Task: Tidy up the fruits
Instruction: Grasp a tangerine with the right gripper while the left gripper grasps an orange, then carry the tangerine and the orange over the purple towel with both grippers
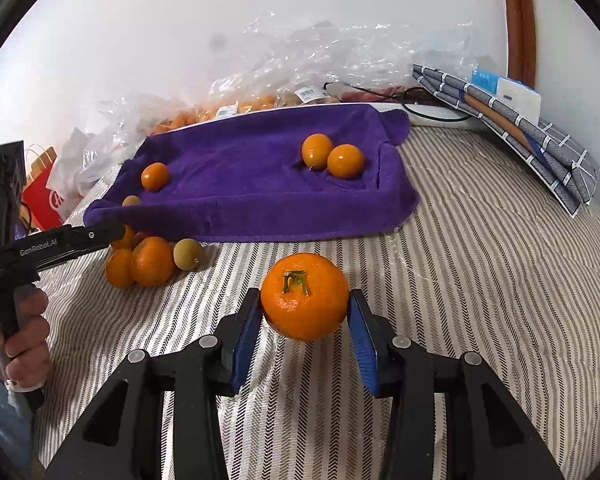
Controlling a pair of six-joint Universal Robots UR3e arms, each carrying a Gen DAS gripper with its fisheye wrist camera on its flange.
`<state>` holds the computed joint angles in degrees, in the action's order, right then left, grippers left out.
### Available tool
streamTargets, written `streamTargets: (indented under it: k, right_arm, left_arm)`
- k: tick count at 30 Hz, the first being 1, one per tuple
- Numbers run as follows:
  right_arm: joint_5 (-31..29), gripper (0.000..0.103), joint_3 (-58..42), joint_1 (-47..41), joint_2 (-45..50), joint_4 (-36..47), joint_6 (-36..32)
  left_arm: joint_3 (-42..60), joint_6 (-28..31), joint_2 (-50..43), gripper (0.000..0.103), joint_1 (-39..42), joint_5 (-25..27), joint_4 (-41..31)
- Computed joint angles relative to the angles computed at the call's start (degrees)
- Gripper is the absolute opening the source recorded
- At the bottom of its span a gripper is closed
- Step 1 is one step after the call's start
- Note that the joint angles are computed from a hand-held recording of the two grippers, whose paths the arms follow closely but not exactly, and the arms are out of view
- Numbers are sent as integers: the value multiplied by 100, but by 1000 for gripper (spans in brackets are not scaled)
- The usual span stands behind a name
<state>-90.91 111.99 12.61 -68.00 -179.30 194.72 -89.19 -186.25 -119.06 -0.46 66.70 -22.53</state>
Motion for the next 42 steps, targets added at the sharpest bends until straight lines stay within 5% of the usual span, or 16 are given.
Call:
streamTargets:
  k: [5,10,30,42]
  right_arm:
    - [123,43,63,-63,1,-115,75]
    - [79,43,115,-72,-10,-191,165]
    - [-46,43,132,-77,15,-204,305]
    - [6,43,229,-90,-2,-390,334]
  left_arm:
    - [-14,95,-54,31,70,-407,-86]
    - [-350,-76,106,31,204,-516,222]
    - [-461,-145,163,30,43,319,470]
    - [-876,85,380,31,-9,-93,1298]
